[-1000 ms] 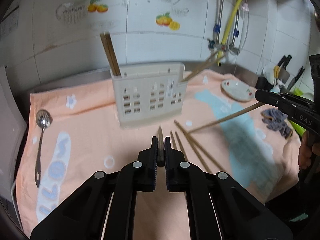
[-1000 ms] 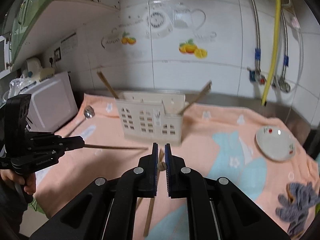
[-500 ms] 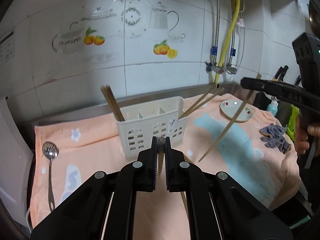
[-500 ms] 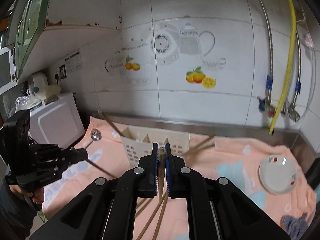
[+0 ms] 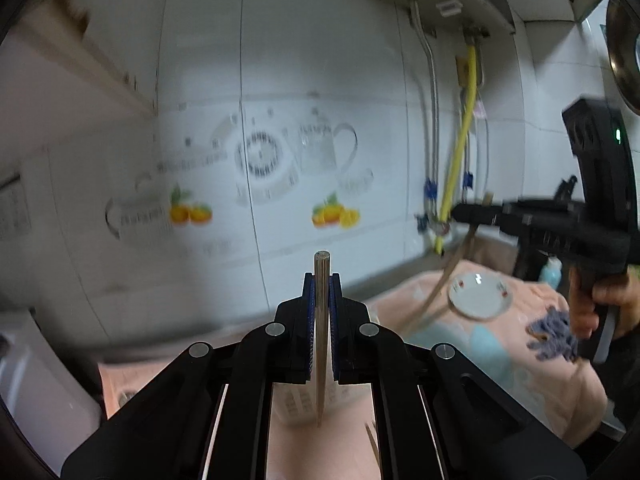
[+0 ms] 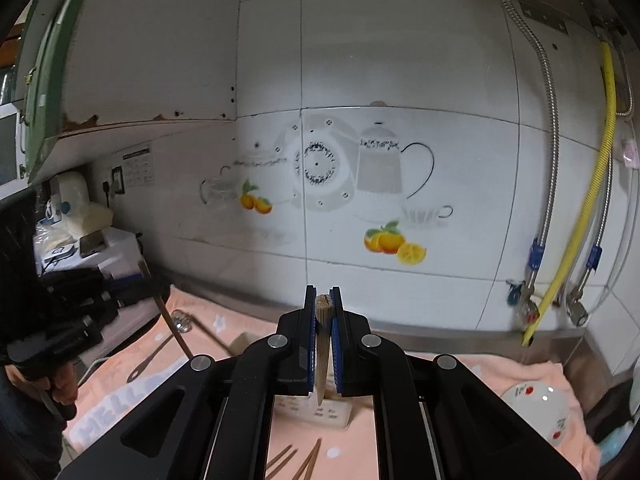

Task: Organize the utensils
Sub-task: 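Lift the chopsticks upright and lower them into the cream holder with both grippers, then open both grippers to release the chopsticks and withdraw from the holder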

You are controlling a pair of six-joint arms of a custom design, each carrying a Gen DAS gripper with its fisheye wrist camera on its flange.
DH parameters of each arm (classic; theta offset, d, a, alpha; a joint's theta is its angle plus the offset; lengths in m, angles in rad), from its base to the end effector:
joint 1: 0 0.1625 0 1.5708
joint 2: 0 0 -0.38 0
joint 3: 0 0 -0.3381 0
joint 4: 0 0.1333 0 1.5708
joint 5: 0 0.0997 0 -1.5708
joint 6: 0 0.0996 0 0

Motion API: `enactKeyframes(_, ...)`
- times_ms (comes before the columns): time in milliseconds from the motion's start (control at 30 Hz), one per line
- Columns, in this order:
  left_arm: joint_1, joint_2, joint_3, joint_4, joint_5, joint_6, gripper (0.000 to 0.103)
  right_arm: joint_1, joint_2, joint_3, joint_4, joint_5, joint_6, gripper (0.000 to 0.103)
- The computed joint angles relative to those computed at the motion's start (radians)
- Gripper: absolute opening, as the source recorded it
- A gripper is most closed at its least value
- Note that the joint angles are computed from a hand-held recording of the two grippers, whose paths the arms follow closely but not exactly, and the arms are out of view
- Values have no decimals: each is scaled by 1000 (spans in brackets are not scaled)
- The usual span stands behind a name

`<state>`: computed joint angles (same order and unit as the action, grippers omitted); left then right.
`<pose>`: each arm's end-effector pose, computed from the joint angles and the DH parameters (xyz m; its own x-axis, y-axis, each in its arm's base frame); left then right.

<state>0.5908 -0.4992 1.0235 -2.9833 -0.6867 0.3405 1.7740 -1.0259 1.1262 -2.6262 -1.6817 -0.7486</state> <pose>-0.4959 -0.5859 0.2127 -0.6277 0.2986 -0.7190 0.7782 0.2670 -0.5685 0.2553 -0.6333 0.4778 -0.6472 -0.4671 0.6025 -0.7603 0.3381 -0.5546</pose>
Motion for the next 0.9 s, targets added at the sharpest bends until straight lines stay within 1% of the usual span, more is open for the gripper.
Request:
enactKeyframes(33, 0, 30, -54, -15, 9, 41, 5, 2, 17, -21, 1, -5, -1, 6)
enactKeyframes(167, 9, 122, -227, -33, 28, 137, 5, 1, 70, -86, 7, -15, -1, 6)
enactKeyframes(200, 13, 157, -291, -41, 40, 174, 5, 0, 81, -100, 11, -15, 1, 6)
enactKeyframes(267, 22, 184, -344, -34, 35, 182, 5, -3, 104, -129, 23, -15, 6, 6)
enactKeyframes(333, 37, 205, -387, -17, 29, 163, 5, -6, 122, -149, 26, -20, 6, 6)
enactKeyframes(400, 56, 209, -398, 23, 16, 113, 5, -11, 137, -156, 25, -27, 0, 6)
enactKeyframes(600, 99, 173, -324, 109, 4, -33, 6, -28, 159, -163, 45, -44, 10, 6)
enactKeyframes(733, 114, 152, -279, 136, 5, -74, 6, -37, 166, -153, 50, -58, 13, 6)
enactKeyframes(833, 114, 139, -242, 124, 15, -80, 7, -43, 166, -143, 51, -60, 17, 7)
enactKeyframes(867, 113, 133, -228, 119, 17, -81, 7, -44, 163, -134, 43, -60, 17, 9)
enactKeyframes(900, 111, 125, -212, 113, 16, -82, 10, -45, 159, -125, 35, -60, 16, 15)
